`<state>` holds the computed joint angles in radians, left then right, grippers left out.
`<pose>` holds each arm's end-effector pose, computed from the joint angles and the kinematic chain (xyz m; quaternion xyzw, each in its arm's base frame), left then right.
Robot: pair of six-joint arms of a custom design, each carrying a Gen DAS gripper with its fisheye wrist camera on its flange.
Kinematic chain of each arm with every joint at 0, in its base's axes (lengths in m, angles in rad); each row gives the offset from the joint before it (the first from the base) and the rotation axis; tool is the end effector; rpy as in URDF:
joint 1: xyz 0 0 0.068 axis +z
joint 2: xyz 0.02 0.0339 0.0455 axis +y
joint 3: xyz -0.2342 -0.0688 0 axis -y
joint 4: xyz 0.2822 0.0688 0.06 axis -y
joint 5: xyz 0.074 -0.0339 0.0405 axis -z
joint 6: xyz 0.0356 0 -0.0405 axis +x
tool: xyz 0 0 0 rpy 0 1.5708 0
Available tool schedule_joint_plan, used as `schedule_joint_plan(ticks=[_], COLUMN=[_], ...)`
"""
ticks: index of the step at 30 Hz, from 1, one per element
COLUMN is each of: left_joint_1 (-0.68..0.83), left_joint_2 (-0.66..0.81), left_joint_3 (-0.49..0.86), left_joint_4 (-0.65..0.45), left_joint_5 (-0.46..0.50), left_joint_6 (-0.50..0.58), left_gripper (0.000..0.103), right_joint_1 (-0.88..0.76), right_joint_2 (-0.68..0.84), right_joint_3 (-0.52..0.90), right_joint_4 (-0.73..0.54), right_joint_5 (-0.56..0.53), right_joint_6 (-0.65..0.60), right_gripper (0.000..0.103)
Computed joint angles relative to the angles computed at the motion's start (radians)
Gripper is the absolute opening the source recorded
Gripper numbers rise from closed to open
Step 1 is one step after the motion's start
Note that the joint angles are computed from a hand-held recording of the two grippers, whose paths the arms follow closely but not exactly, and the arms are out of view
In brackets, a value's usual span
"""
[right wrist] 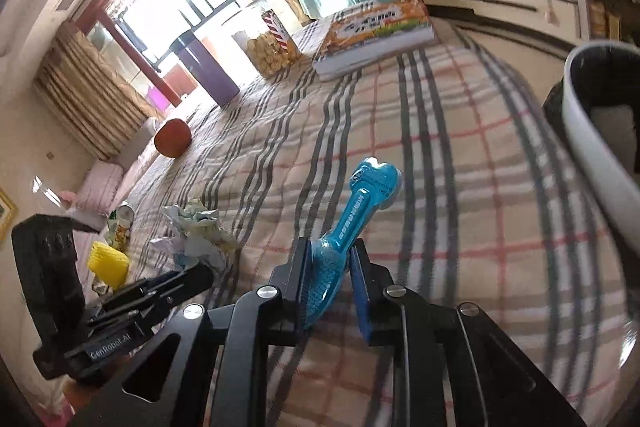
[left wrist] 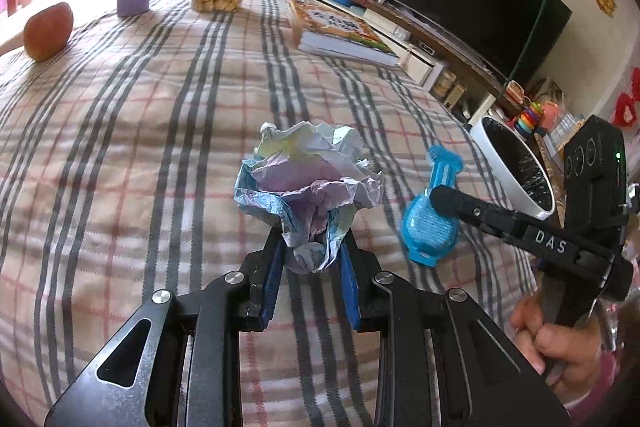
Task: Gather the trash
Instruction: 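Carry the crumpled wrapper and blue scoop over the bin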
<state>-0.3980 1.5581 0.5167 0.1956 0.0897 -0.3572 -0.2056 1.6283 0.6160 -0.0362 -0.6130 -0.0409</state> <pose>0.2605 -0.1130 0.0525 0.0349 0.9336 -0.1696 0.3138 0.2835 -0.0382 0.0504 -0.0019 0.9244 0.2590 0.2801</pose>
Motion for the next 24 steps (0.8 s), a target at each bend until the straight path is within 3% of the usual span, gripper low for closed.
schedule_joint_plan(ticks=[1, 3, 8, 10, 11, 12, 24], left_joint_1=[0.004, 0.005, -0.007, -0.011, -0.013, -0.016, -0.132], left_joint_2=[0.006, 0.009, 0.017, 0.022, 0.020, 0.017, -0.020], left_joint_3=[0.000, -0.004, 0.001, 0.006, 0.008, 0.009, 0.047], left_joint_4=[0.004, 0.010, 0.010, 0.007, 0.004, -0.001, -0.054], left_joint_5=[0.005, 0.009, -0.005, -0.007, -0.010, -0.010, -0.031], left_joint_6=[-0.002, -0.005, -0.001, -0.002, -0.003, -0.003, -0.026], left_gripper=[0.025, 0.025, 0.025, 0.025, 0.025, 0.025, 0.025], right_joint_1=[0.013, 0.027, 0.006, 0.001, 0.004, 0.005, -0.185], right_joint_2=[0.010, 0.019, -0.031, -0.055, -0.069, -0.082, -0.282], right_joint_3=[-0.008, -0.030, -0.120, -0.144, -0.151, -0.156, -0.174], right_joint_4=[0.023, 0.062, 0.149, 0.152, 0.146, 0.136, -0.057], right_joint_5=[0.002, -0.003, -0.031, -0.023, -0.004, 0.008, -0.116], right_joint_6=[0.024, 0.057, 0.079, 0.056, 0.044, 0.027, -0.092], right_gripper=[0.029, 0.044, 0.048, 0.042, 0.025, 0.022, 0.017])
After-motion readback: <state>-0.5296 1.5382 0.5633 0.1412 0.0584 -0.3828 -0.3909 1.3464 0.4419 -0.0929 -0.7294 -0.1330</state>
